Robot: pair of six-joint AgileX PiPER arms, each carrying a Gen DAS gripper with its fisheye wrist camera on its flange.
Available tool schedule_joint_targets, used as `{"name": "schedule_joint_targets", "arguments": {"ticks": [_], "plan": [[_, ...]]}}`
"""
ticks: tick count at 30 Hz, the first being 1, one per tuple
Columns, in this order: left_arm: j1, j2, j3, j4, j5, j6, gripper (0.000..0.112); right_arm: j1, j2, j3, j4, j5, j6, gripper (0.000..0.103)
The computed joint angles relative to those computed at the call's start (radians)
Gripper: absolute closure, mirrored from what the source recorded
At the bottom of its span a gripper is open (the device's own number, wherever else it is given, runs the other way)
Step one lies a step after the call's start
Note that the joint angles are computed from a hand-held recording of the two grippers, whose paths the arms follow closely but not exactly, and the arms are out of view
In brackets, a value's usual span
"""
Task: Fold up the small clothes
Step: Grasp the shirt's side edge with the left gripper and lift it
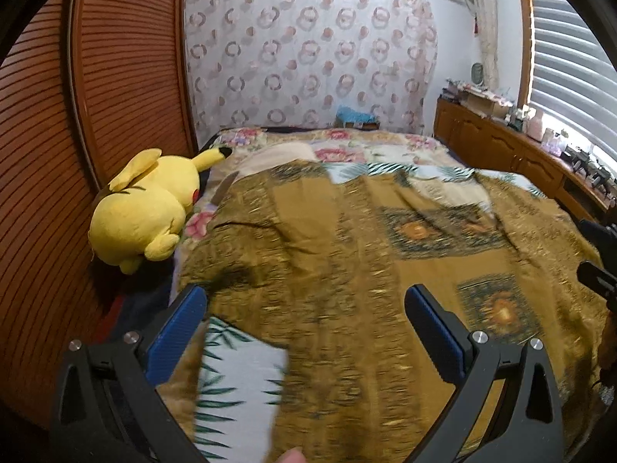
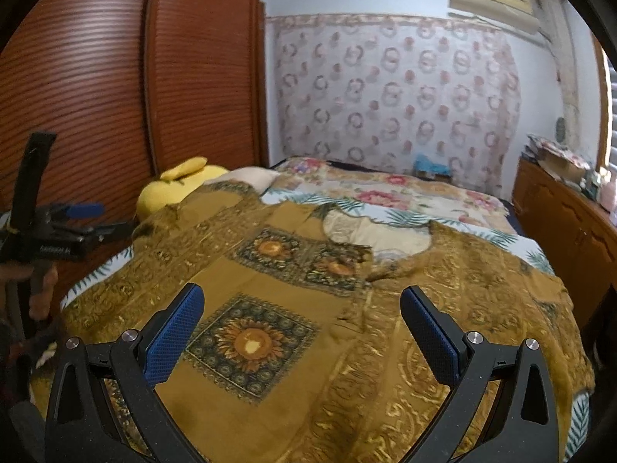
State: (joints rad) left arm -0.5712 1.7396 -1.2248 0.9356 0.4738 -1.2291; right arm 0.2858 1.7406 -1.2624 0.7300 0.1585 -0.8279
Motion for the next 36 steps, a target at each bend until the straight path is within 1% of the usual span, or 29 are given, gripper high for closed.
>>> {"name": "schedule_joint_targets", "arguments": {"ticks": [2,3,4,6,8,9,10,12,15,17,18,19,20,22,24,25,26,27,28,29,30,31,32,33,34,35,36], "plan": [[0.034,0.005,0.003,-0.037,-0.016,0.053,0.009,0.017,0.027,-0.032,-0.095,0.005,0.074,0.0],[0.05,0.009,0.001,-0.059,-0.02,0.084,0.01,0.02,0.034,-0.042,-0.099,0.011,0.073,0.0],[0.072,0.014,-0.001,-0.104,-0.037,0.141,0.011,0.024,0.045,-0.056,-0.112,0.02,0.082,0.0],[0.122,0.026,-0.012,-0.252,-0.072,0.293,0.015,0.028,0.072,-0.095,-0.124,0.058,0.091,0.0],[0.159,0.035,-0.01,-0.335,-0.096,0.378,0.017,0.031,0.094,-0.128,-0.143,0.094,0.103,0.0],[0.17,0.041,-0.013,-0.36,-0.101,0.407,0.02,0.035,0.104,-0.138,-0.155,0.103,0.11,0.0],[0.189,0.051,-0.015,-0.416,-0.111,0.469,0.021,0.039,0.112,-0.147,-0.158,0.111,0.11,0.0],[0.215,0.074,-0.028,-0.479,-0.103,0.54,0.025,0.042,0.135,-0.176,-0.161,0.149,0.113,0.0],[0.235,0.096,-0.051,-0.496,-0.091,0.578,0.026,0.044,0.179,-0.232,-0.183,0.207,0.131,0.0],[0.254,0.115,-0.071,-0.496,-0.08,0.602,0.028,0.049,0.189,-0.245,-0.198,0.22,0.142,0.0],[0.26,0.125,-0.085,-0.498,-0.073,0.621,0.032,0.049,0.196,-0.255,-0.197,0.227,0.141,0.0],[0.268,0.137,-0.102,-0.521,-0.065,0.665,0.035,0.049,0.197,-0.255,-0.19,0.228,0.133,0.0],[0.28,0.147,-0.116,-0.571,-0.063,0.725,0.037,0.048,0.197,-0.256,-0.178,0.23,0.121,0.0],[0.307,0.172,-0.147,-0.692,-0.054,0.848,0.038,0.043,0.194,-0.253,-0.159,0.232,0.106,0.0],[0.337,0.199,-0.181,-0.846,-0.043,0.975,0.038,0.034,0.189,-0.247,-0.127,0.236,0.081,0.0],[0.339,0.206,-0.191,-0.874,-0.037,1.01,0.038,0.03,0.185,-0.244,-0.119,0.241,0.074,0.0],[0.333,0.209,-0.198,-0.862,-0.033,1.006,0.038,0.026,0.185,-0.246,-0.115,0.247,0.069,0.0],[0.325,0.213,-0.203,-0.826,-0.031,0.98,0.041,0.019,0.182,-0.245,-0.102,0.256,0.055,0.0],[0.321,0.219,-0.211,-0.83,-0.027,0.991,0.045,0.012,0.18,-0.242,-0.079,0.26,0.036,0.0],[0.326,0.227,-0.218,-0.856,-0.025,1.02,0.055,0.002,0.177,-0.242,-0.053,0.269,0.017,0.0],[0.327,0.234,-0.229,-0.87,-0.016,1.039,0.067,-0.002,0.179,-0.246,-0.049,0.274,0.016,0.0],[0.325,0.239,-0.235,-0.868,-0.009,1.045,0.072,-0.007,0.178,-0.248,-0.045,0.279,0.015,0.0],[0.329,0.237,-0.233,-0.903,-0.015,1.083,0.082,-0.01,0.175,-0.246,-0.041,0.28,0.01,0.0],[0.328,0.238,-0.238,-0.903,-0.011,1.089,0.095,-0.011,0.173,-0.245,-0.039,0.28,0.008,0.0],[0.321,0.238,-0.243,-0.863,-0.001,1.064,0.098,-0.012,0.171,-0.243,-0.037,0.283,0.006,0.0],[0.313,0.237,-0.247,-0.824,0.01,1.041,0.105,-0.014,0.169,-0.243,-0.032,0.286,0.0,0.0],[0.305,0.233,-0.247,-0.8,0.015,1.031,0.108,-0.015,0.169,-0.243,-0.031,0.288,0.0,0.0]]}}
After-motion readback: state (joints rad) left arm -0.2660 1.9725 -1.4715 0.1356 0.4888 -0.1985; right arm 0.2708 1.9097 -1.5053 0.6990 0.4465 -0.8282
